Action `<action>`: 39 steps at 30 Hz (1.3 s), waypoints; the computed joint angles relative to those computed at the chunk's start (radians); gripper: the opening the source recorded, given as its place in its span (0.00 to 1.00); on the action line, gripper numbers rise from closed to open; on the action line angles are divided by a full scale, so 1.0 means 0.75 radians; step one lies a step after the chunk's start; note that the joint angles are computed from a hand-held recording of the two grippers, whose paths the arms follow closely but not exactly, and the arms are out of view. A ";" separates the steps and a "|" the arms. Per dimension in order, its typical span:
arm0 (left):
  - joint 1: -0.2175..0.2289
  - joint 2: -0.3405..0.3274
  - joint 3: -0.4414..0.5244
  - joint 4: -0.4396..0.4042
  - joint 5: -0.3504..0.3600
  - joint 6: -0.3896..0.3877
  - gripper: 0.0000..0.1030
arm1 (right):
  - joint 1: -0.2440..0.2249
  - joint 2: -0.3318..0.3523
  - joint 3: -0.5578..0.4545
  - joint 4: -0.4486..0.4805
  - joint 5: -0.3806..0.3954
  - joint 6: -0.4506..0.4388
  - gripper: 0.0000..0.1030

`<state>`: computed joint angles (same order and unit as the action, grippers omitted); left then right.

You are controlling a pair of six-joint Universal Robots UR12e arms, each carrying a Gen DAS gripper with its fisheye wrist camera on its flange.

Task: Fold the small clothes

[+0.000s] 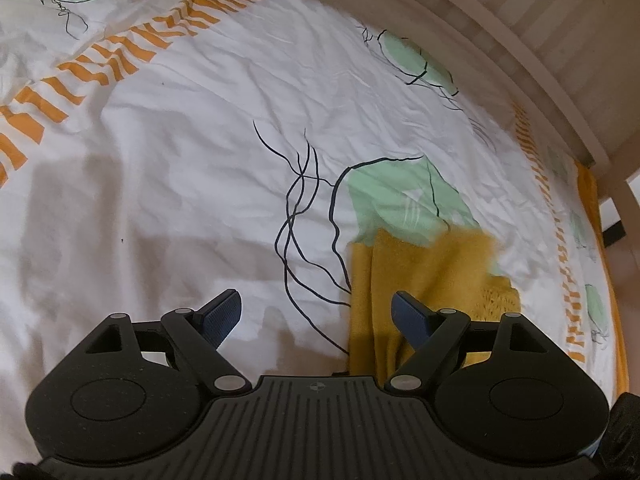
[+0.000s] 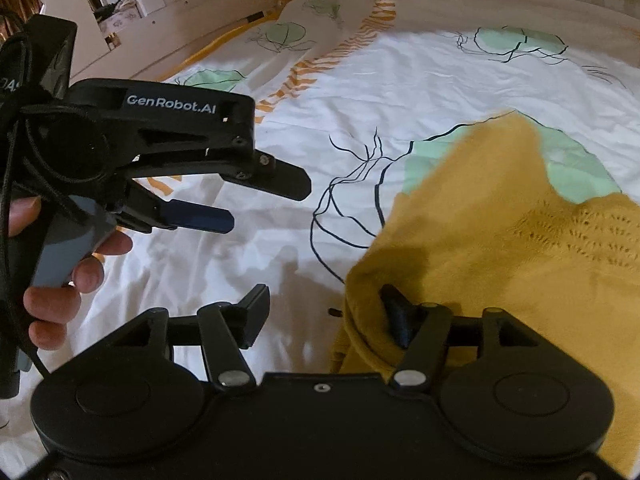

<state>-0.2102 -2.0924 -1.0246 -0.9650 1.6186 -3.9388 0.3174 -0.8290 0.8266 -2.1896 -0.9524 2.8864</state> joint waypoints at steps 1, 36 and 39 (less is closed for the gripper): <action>0.000 -0.001 0.001 -0.002 -0.003 0.002 0.79 | -0.003 -0.003 0.008 -0.011 0.011 0.005 0.64; -0.037 -0.007 -0.005 -0.063 -0.165 0.142 0.79 | -0.107 -0.236 0.397 -0.254 -0.017 -0.007 0.66; -0.046 -0.003 -0.016 -0.047 -0.202 0.162 0.79 | -0.114 -0.233 0.390 -0.292 -0.121 0.040 0.66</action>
